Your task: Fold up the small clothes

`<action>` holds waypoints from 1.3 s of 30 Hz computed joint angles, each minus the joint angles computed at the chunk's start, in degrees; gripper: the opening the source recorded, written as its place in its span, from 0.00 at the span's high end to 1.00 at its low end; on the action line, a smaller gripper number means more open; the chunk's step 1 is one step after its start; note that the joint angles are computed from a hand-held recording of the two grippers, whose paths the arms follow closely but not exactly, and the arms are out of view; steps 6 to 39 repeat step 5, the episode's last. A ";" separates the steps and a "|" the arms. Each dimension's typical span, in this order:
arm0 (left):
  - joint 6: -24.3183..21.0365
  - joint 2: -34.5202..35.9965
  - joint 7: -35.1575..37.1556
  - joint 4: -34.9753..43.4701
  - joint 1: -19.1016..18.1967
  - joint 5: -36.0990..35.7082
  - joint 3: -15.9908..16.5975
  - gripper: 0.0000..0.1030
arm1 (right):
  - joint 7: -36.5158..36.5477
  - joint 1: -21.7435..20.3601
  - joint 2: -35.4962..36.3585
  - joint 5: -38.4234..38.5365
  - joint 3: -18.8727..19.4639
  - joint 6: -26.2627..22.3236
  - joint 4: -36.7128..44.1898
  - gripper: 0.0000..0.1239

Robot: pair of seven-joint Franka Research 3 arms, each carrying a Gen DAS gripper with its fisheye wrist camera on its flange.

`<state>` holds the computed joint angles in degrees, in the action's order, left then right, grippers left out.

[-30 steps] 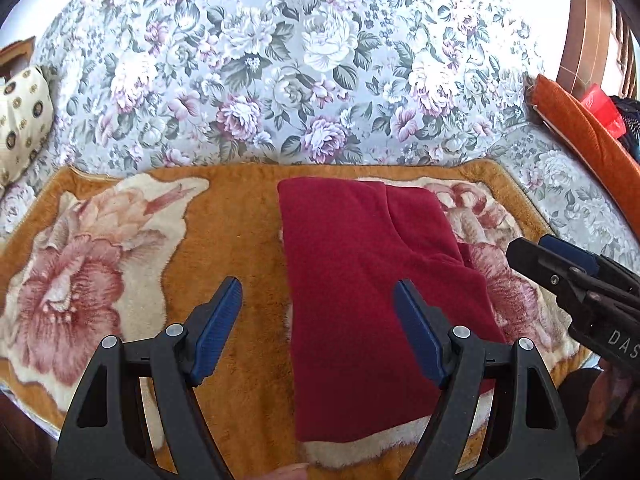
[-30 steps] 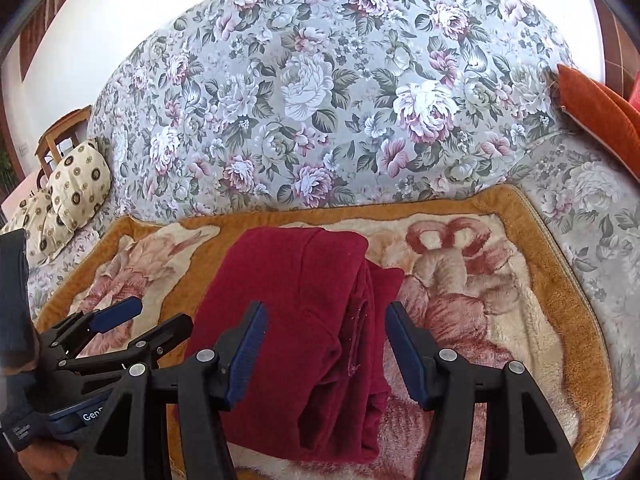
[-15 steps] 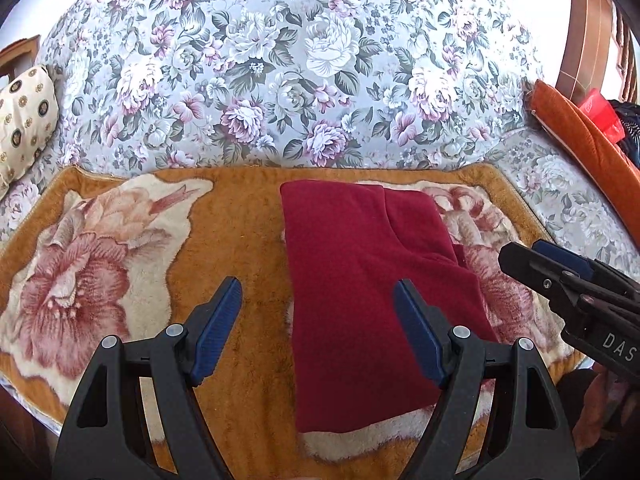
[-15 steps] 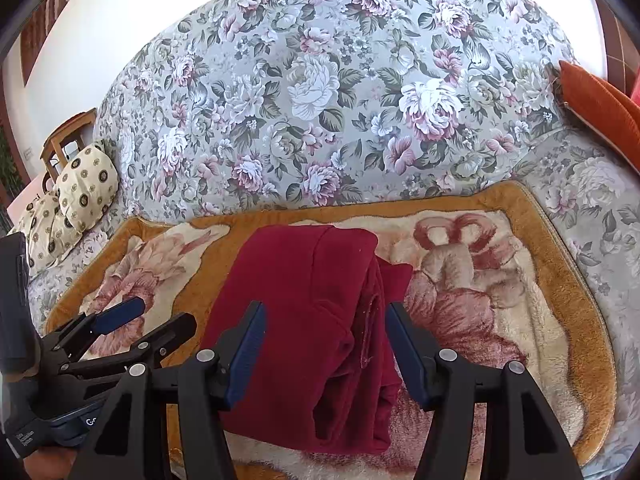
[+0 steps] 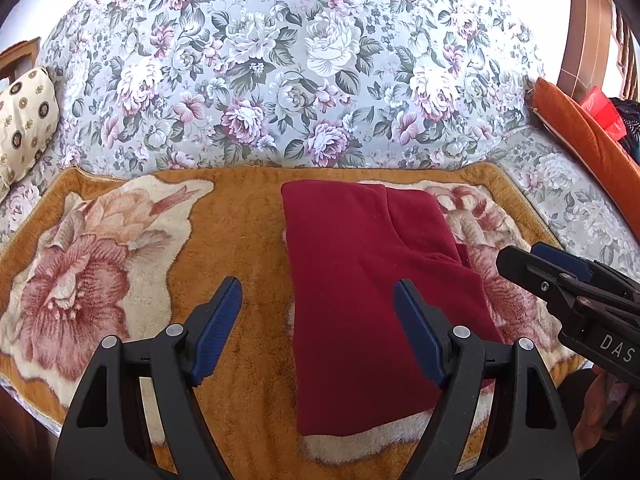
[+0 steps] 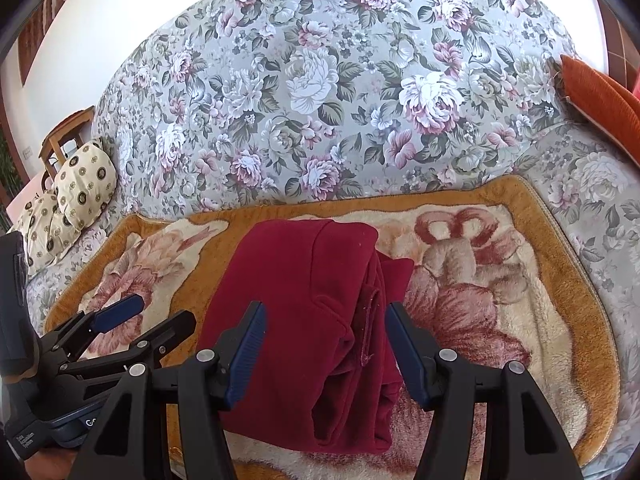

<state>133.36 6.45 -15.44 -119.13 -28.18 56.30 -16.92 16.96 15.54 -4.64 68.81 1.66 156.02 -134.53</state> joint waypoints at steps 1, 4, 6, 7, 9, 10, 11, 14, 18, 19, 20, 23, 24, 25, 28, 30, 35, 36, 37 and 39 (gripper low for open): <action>-0.16 -0.06 -0.40 -0.15 -0.11 0.82 0.03 0.24 | 0.18 -0.03 0.12 -0.13 0.00 -0.04 0.07 0.52; -0.73 -0.16 -0.72 -0.37 -0.25 2.24 0.00 0.24 | 0.27 -0.15 0.28 -0.15 -0.03 -0.40 0.18 0.52; -0.64 -0.25 -0.25 -0.48 -0.13 1.97 -0.01 0.24 | 0.14 -0.17 0.33 -0.04 -0.01 -0.34 0.21 0.52; -0.64 -0.25 -0.25 -0.48 -0.13 1.97 -0.01 0.24 | 0.14 -0.17 0.33 -0.04 -0.01 -0.34 0.21 0.52; -0.64 -0.25 -0.25 -0.48 -0.13 1.97 -0.01 0.24 | 0.14 -0.17 0.33 -0.04 -0.01 -0.34 0.21 0.52; -0.64 -0.25 -0.25 -0.48 -0.13 1.97 -0.01 0.24 | 0.14 -0.17 0.33 -0.04 -0.01 -0.34 0.21 0.52; -0.64 -0.25 -0.25 -0.48 -0.13 1.97 -0.01 0.24 | 0.14 -0.17 0.33 -0.04 -0.01 -0.34 0.21 0.52; -0.64 -0.25 -0.25 -0.48 -0.13 1.97 -0.01 0.24 | 0.14 -0.17 0.33 -0.04 -0.01 -0.34 0.21 0.52; -0.64 -0.25 -0.25 -0.48 -0.13 1.97 -0.01 0.24 | 0.14 -0.17 0.33 -0.04 -0.01 -0.34 0.21 0.52; -0.64 -0.25 -0.25 -0.48 -0.13 1.97 -0.01 0.24 | 0.14 -0.17 0.33 -0.04 -0.01 -0.34 0.21 0.52; -0.64 -0.25 -0.25 -0.48 -0.13 1.97 -0.01 0.24 | 0.14 -0.17 0.33 -0.04 -0.01 -0.34 0.21 0.52; -0.64 -0.25 -0.25 -0.48 -0.13 1.97 -0.01 0.24 | 0.14 -0.17 0.33 -0.04 -0.01 -0.34 0.21 0.52; -0.64 -0.25 -0.25 -0.48 -0.13 1.97 -0.01 0.24 | 0.14 -0.17 0.33 -0.04 -0.01 -0.34 0.21 0.52; -0.64 -0.25 -0.25 -0.48 -0.13 1.97 -0.01 0.24 | 0.14 -0.17 0.33 -0.04 -0.01 -0.34 0.21 0.52; -0.64 -0.25 -0.25 -0.48 -0.13 1.97 -0.01 0.24 | 0.14 -0.17 0.33 -0.04 -0.01 -0.34 0.21 0.52; -0.64 -0.25 -0.25 -0.48 -0.13 1.97 -0.01 0.24 | 0.14 -0.17 0.33 -0.04 -0.01 -0.34 0.21 0.52; -0.64 -0.25 -0.25 -0.48 -0.13 1.97 -0.01 0.24 | 0.14 -0.17 0.33 -0.04 -0.01 -0.34 0.21 0.52; -0.64 -0.25 -0.25 -0.48 -0.13 1.97 -0.01 0.24 | 0.14 -0.17 0.33 -0.04 -0.01 -0.34 0.21 0.52; -0.64 -0.25 -0.25 -0.48 -0.13 1.97 -0.01 0.24 | 0.14 -0.17 0.33 -0.04 -0.01 -0.34 0.21 0.52; -0.64 -0.25 -0.25 -0.48 -0.13 1.97 -0.01 0.24 | 0.14 -0.17 0.33 -0.04 -0.01 -0.34 0.21 0.52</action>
